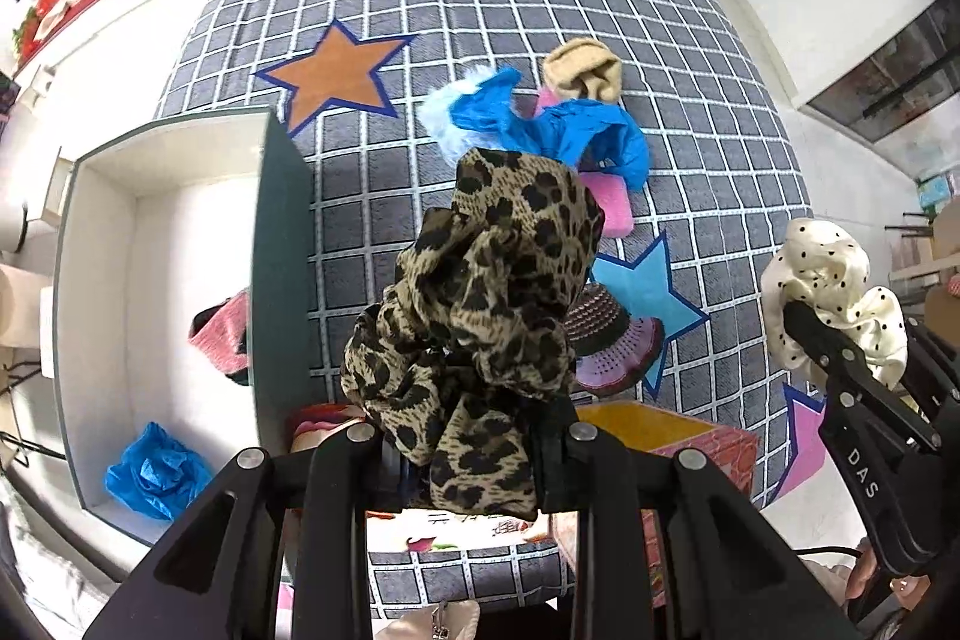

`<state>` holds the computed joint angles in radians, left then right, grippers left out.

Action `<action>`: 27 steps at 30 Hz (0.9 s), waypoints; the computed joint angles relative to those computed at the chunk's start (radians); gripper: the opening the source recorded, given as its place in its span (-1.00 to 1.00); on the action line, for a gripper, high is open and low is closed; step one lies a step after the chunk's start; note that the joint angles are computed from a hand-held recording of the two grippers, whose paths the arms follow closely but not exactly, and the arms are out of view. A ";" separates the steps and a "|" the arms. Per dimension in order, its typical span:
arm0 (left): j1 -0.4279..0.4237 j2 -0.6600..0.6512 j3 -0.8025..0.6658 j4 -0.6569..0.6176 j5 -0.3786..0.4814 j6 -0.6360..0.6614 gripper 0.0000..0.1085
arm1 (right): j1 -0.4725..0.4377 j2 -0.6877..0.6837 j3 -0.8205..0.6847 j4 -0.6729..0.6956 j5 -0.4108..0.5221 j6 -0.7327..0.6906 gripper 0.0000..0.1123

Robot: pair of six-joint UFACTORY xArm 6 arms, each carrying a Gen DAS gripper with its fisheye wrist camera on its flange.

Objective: Organize soft objects
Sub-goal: 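Lift the leopard scarf and polka-dot scrunchie and carry them toward the box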

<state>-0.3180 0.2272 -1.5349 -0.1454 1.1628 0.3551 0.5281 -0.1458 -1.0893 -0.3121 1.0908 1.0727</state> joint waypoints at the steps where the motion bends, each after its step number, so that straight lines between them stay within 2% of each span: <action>1: 0.006 -0.004 0.003 -0.001 -0.003 0.002 -0.47 | 0.005 0.010 -0.015 -0.005 0.003 -0.002 -0.67; 27: 0.151 -0.081 0.066 -0.108 -0.053 0.089 -0.48 | 0.091 0.184 -0.267 -0.067 0.086 -0.036 -0.67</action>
